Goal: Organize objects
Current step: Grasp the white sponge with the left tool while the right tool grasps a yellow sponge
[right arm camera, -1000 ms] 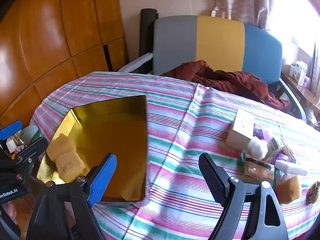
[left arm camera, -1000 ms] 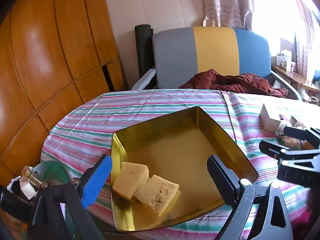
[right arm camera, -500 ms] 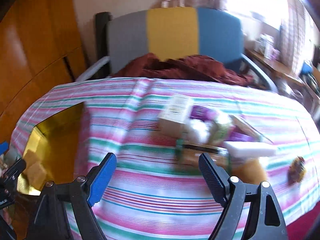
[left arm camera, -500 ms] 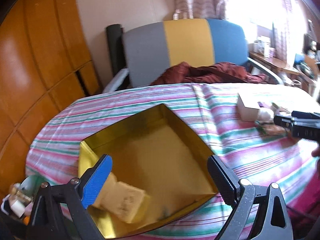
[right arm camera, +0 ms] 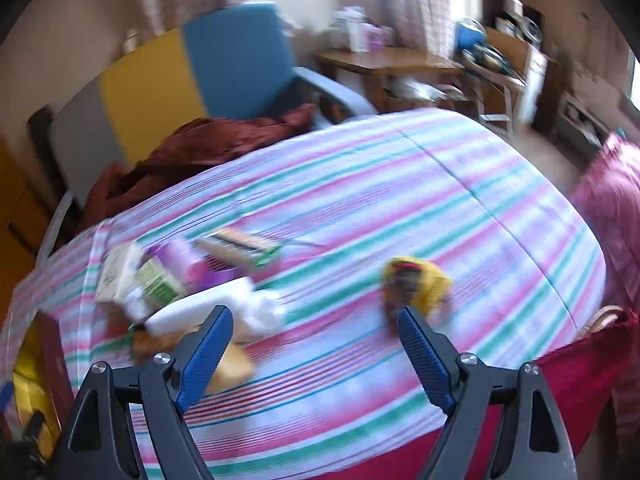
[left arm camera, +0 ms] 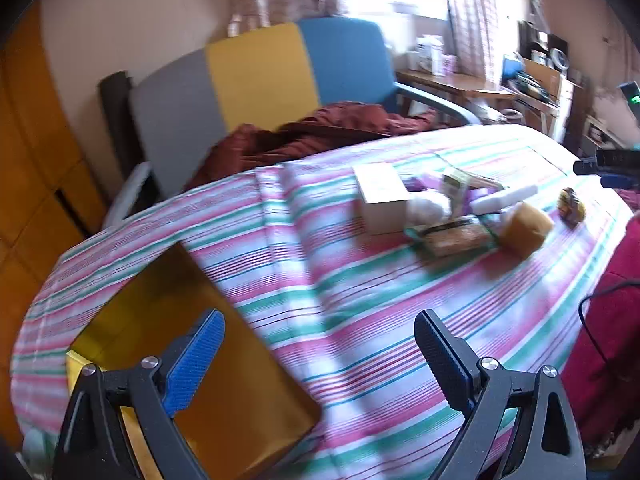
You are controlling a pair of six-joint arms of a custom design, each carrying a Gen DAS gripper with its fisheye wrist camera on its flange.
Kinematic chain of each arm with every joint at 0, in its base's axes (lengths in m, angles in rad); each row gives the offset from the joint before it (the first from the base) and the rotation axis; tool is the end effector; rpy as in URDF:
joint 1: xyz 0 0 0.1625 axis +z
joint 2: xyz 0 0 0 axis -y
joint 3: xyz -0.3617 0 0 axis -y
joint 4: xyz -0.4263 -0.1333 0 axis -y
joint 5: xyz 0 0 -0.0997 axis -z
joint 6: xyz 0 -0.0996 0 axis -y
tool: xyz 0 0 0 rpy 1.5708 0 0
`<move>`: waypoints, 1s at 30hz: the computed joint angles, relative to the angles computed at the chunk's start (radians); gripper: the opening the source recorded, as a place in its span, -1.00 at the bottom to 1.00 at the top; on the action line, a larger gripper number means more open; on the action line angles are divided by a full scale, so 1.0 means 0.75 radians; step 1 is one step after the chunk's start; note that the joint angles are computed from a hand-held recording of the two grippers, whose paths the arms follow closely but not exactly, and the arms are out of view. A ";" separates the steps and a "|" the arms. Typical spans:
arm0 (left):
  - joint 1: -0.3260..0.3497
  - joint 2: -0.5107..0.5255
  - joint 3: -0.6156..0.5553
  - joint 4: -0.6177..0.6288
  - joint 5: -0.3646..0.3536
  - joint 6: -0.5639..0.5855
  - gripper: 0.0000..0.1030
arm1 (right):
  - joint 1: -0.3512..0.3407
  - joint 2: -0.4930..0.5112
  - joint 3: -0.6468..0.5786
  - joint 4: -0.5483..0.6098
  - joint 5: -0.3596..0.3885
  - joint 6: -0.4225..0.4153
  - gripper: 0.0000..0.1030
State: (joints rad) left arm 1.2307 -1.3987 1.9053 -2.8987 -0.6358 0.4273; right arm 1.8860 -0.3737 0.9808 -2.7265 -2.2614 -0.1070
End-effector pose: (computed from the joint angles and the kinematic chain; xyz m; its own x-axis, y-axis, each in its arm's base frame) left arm 0.0191 -0.5858 0.3447 -0.5941 -0.0589 -0.8022 0.5202 0.7325 -0.4391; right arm 0.3181 -0.7503 0.0378 -0.8028 -0.0102 0.5961 -0.3523 0.8148 -0.4605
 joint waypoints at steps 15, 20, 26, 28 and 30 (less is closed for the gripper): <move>0.021 0.336 -0.442 0.411 -0.497 0.029 0.82 | -0.119 -0.068 0.053 0.135 0.244 0.211 0.67; 0.027 0.517 -0.664 0.547 -0.564 0.112 0.82 | -0.137 -0.089 0.078 0.129 0.329 0.233 0.67; 0.040 0.726 -0.914 0.707 -0.588 0.126 0.84 | -0.147 -0.089 0.072 0.147 0.376 0.231 0.67; 0.049 0.798 -1.013 0.784 -0.594 0.102 0.84 | -0.150 -0.091 0.075 0.144 0.393 0.231 0.67; 0.055 0.847 -1.068 0.809 -0.583 0.085 0.83 | -0.152 -0.093 0.077 0.140 0.406 0.233 0.67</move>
